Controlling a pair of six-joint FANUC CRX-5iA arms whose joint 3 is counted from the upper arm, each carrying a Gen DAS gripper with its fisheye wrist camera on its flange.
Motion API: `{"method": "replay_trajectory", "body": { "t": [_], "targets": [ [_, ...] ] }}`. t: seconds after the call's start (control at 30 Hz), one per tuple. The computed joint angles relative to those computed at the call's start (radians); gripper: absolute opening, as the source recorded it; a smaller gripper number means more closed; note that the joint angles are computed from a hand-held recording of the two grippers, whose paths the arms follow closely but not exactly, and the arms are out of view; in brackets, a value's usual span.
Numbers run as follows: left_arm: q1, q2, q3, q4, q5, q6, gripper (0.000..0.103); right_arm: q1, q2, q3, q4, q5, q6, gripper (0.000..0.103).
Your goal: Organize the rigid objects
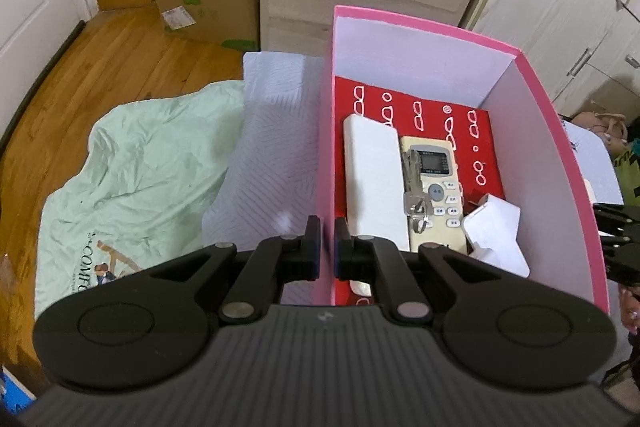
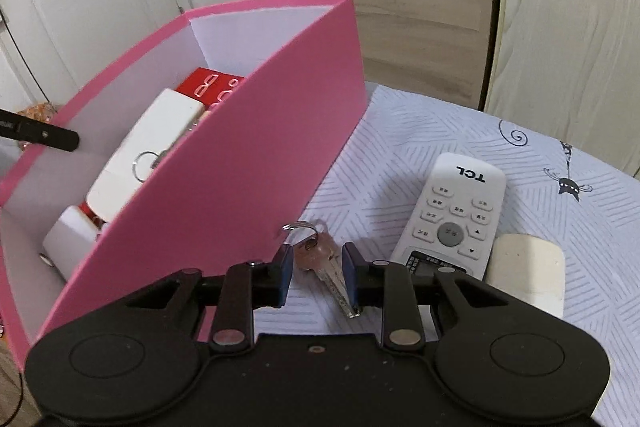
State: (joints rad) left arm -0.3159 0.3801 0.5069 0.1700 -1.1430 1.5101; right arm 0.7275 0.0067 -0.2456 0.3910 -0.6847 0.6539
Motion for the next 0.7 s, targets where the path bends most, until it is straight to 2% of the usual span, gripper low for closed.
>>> {"method": "replay_trajectory", "body": {
  "t": [0.13, 0.17, 0.23, 0.37, 0.43, 0.47, 0.6, 0.7],
  "targets": [
    [0.008, -0.003, -0.017, 0.023, 0.023, -0.014, 0.007, -0.012, 0.004, -0.007, -0.001, 0.022, 0.009, 0.032],
    [0.007, -0.003, -0.016, 0.022, 0.024, -0.017, 0.007, -0.010, -0.003, -0.025, 0.028, 0.037, -0.018, 0.034],
    [0.001, -0.004, -0.014, 0.003, 0.032, -0.020, 0.007, -0.009, -0.005, -0.062, 0.115, 0.075, -0.107, 0.046],
    [0.004, 0.001, -0.010, 0.017, 0.021, -0.021, 0.006, -0.015, 0.002, -0.106, 0.211, 0.123, -0.215, 0.045],
    [0.007, 0.008, -0.003, 0.024, 0.004, -0.019, 0.007, -0.018, 0.008, -0.105, 0.214, 0.136, -0.197, 0.030],
    [0.008, 0.010, -0.003, 0.025, 0.000, -0.020, 0.007, -0.023, 0.004, -0.102, 0.184, 0.157, -0.176, 0.010],
    [0.000, 0.010, -0.002, 0.009, -0.005, -0.022, 0.007, -0.022, -0.007, -0.106, 0.258, 0.151, -0.280, 0.005],
    [0.003, 0.006, -0.012, 0.019, 0.004, -0.028, 0.007, -0.035, -0.044, -0.164, 0.432, 0.197, -0.446, 0.005]
  ]
}}
